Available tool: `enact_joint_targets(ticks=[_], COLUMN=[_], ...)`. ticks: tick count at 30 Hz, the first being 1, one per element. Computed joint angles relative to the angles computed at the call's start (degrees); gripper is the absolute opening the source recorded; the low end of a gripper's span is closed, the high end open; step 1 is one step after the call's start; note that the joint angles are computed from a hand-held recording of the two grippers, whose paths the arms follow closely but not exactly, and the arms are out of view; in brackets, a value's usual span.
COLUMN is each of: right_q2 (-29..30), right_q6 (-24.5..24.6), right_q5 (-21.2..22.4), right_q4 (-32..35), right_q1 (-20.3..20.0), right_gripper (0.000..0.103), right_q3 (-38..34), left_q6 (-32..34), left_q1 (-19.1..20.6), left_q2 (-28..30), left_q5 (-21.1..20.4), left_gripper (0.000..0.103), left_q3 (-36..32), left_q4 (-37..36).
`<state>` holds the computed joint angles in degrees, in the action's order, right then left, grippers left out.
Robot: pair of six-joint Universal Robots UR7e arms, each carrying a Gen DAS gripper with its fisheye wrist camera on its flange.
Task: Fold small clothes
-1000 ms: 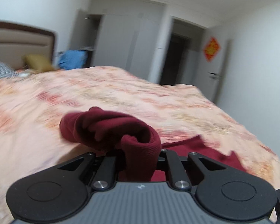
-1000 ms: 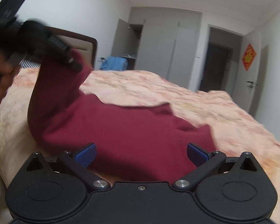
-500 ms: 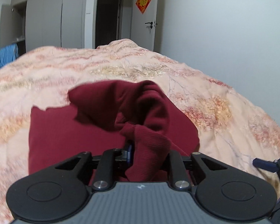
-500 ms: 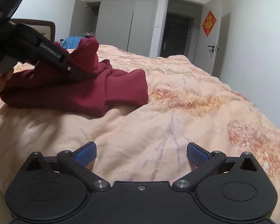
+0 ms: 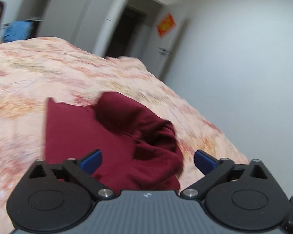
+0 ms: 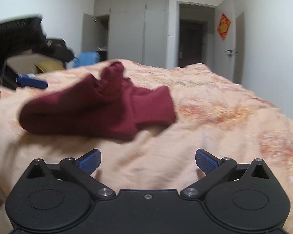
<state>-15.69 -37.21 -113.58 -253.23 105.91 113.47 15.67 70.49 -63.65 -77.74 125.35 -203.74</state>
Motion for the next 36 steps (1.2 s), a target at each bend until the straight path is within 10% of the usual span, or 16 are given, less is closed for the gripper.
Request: enact_joint_targets(ticks=[12, 19, 24, 36], right_q2=[-2.66, -1.90, -0.88, -1.65], right_q6=[15.41, 29.49, 31.32, 30.41], right_q5=[15.46, 12.05, 11.08, 11.19], right_q4=[13.45, 21.17, 19.06, 12.08], right_q1=[0.23, -0.09, -1.17, -4.43], right_gripper=[0.102, 0.078, 0.022, 0.016], right_q3=[-5.05, -11.77, -14.08, -9.23], left_q6=[-6.96, -9.84, -11.71, -9.75], left_q1=[0.63, 2.38, 3.28, 2.66], left_q2=[-4.11, -4.35, -3.55, 1.27], left_q5=[24.42, 23.41, 20.67, 14.11], left_gripper=[0.103, 0.103, 0.102, 0.102], left_q3=[0.43, 0.26, 0.32, -1.42], left_q4=[0.02, 3.59, 3.23, 3.36])
